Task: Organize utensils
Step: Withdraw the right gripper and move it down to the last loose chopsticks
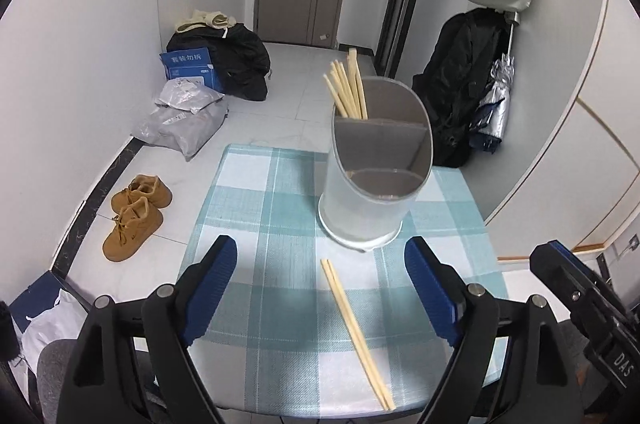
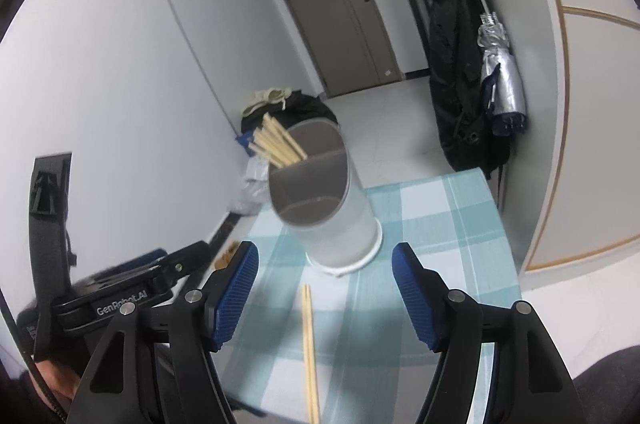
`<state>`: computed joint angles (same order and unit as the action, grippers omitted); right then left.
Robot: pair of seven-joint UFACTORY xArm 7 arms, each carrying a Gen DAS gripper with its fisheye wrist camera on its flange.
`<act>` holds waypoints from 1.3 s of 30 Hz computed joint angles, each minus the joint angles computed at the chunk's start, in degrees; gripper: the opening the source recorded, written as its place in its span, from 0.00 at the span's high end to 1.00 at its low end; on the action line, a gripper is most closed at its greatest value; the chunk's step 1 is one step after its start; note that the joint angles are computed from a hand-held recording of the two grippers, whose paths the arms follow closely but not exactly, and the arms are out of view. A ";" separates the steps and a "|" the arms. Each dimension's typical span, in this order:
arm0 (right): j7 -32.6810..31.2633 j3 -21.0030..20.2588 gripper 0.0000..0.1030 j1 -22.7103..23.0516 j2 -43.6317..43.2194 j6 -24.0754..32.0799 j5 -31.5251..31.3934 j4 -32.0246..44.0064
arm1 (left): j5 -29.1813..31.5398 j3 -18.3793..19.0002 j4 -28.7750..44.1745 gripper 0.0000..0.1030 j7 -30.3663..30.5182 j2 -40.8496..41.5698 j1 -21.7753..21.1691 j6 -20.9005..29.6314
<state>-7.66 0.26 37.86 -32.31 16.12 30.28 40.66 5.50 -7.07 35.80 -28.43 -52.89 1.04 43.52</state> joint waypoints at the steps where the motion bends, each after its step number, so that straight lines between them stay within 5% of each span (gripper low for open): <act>1: 0.18 0.63 0.33 -0.65 -0.07 0.22 -0.83 -0.46 | 0.06 -0.12 -0.69 0.20 -0.10 -0.20 -0.03 -0.38; 17: -7.33 0.87 0.36 0.83 8.28 3.87 2.50 0.72 | 1.77 0.37 -9.61 0.20 -0.79 -1.82 1.65 -4.76; 39: -11.61 10.21 0.55 -7.22 24.81 10.52 -0.81 14.58 | -4.21 6.11 -9.63 0.20 -0.51 0.90 3.71 -4.28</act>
<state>-19.27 10.47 30.64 -7.50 26.64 29.46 55.24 1.29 -0.95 26.17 -28.94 -51.99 4.75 39.24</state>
